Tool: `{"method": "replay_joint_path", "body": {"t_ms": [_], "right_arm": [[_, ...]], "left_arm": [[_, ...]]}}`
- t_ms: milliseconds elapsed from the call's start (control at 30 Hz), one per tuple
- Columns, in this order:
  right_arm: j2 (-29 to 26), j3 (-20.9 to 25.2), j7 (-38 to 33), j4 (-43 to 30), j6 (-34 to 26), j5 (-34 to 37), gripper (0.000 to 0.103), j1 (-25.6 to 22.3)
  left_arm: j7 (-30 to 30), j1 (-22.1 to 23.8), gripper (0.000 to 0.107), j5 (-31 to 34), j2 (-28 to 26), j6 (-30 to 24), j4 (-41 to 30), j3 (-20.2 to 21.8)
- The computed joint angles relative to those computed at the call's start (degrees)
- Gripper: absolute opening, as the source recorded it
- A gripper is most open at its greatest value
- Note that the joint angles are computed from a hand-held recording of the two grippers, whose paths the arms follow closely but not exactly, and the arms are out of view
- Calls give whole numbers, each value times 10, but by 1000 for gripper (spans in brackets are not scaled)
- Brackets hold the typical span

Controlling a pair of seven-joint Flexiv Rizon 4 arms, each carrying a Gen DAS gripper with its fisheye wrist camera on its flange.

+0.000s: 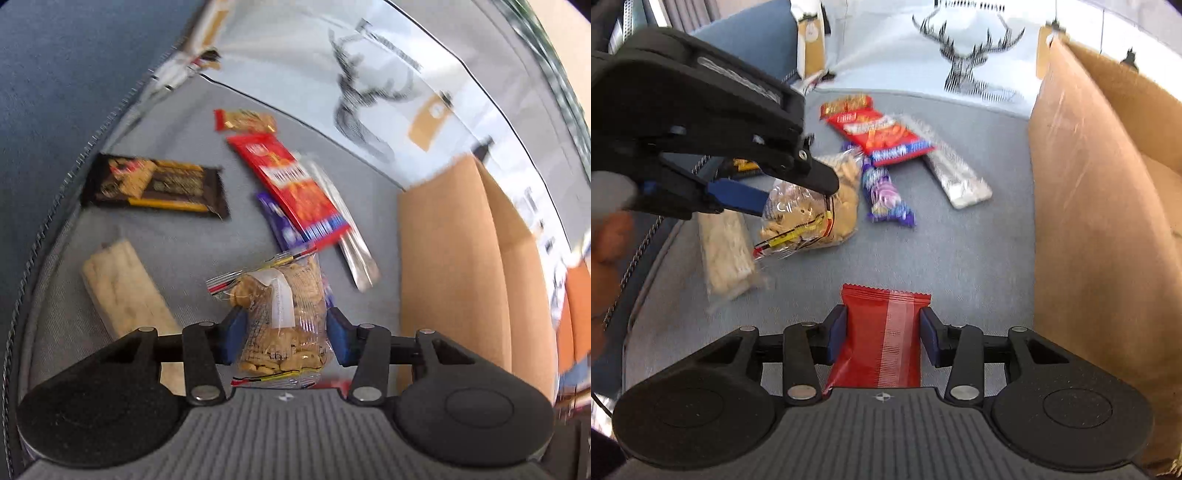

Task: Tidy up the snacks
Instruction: 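Grasp the cracker bag with the left tool while the right tool holds the red wafer bar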

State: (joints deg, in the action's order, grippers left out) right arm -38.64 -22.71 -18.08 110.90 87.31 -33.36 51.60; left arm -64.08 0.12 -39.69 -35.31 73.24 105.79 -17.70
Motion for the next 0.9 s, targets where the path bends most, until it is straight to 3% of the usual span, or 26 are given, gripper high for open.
{"method": "replay_joint_path", "body": {"t_ms": [100,200,467,733,900], "right_arm": [[5,41,-18,-2,-7,10,46,-32],[11,37,-22,10,1,5,47,-29],[23,107,-82,15,-14,9,50,-86],[24,117,-109,16,-17,7,50,-92],[21,107,-112,11,-18,-1,44,-86]], "left_arm": [[-12,-22,53,42,6,-38,-2,32],[-50,-45,55,81,8,-64,-6,66],[-97,-49,63,104,1,-80,-16,76],[-127,-47,68,109,-9,-92,-29,74],[-132,-46,70,112,-12,-97,-34,72]]}}
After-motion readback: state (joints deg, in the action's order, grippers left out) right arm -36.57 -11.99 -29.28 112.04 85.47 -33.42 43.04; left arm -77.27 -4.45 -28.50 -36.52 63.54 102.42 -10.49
